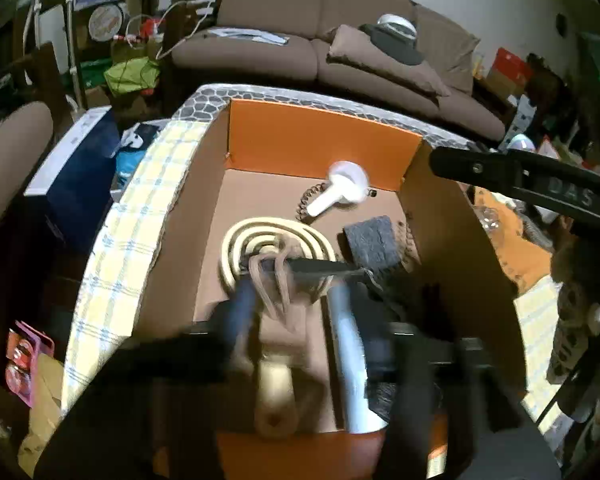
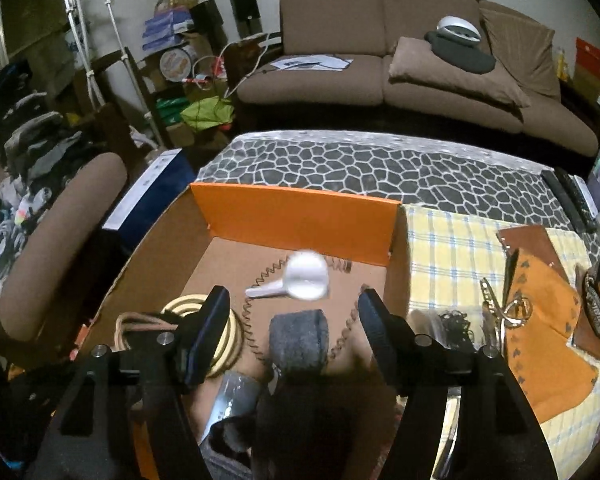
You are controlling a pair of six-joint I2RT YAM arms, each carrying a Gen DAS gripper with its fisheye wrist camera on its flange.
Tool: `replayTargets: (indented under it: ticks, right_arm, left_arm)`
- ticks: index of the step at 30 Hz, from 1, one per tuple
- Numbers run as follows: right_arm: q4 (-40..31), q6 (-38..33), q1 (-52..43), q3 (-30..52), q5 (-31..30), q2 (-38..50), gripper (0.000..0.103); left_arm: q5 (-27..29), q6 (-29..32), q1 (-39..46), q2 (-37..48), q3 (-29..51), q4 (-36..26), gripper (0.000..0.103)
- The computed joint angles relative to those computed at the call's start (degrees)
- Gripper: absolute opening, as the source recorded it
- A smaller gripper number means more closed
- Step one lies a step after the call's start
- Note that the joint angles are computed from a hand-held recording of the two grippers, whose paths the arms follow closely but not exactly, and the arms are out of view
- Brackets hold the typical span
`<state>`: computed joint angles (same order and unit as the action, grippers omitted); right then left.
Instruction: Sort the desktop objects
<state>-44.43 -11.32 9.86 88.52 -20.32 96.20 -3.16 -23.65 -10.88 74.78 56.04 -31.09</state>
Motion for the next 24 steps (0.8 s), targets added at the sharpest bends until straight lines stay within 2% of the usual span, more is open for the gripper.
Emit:
replayTargets:
  ticks: [9, 14, 18, 20, 24]
  right_arm:
    - [-4.2, -2.4, -4.5, -1.7, -3.4, -4.5, 0.069]
    - [-7.3, -5.7, -7.9, -2.4, -4.5, -7.1, 0.069]
    - [-9.6, -8.1, -12.2, -3.4, -6.6, -9.3, 0.073]
    - [-10.8, -9.3, -14.8, -4.3, -7.8, -10.2, 0.076]
    - [-11.5, -11.6, -19.3, -6.0, -8.1, -11.0, 0.077]
  left_arm:
    - [3.6, -1.0, 3.5, -7.9, -1.6, -0.1, 0.062]
    - [5.9, -1.6, 5.3, -8.4, -1.9, -0.6, 0.062]
    - [3.6, -1.3, 2.1, -7.5, -1.4, -0.9, 0.062]
    - [1.2, -1.5, -0.7, -7.4, -1.2, -1.1, 0.071]
    - [-1.5, -2.4, -6.5, -7.8, -1.0, -1.3, 0.075]
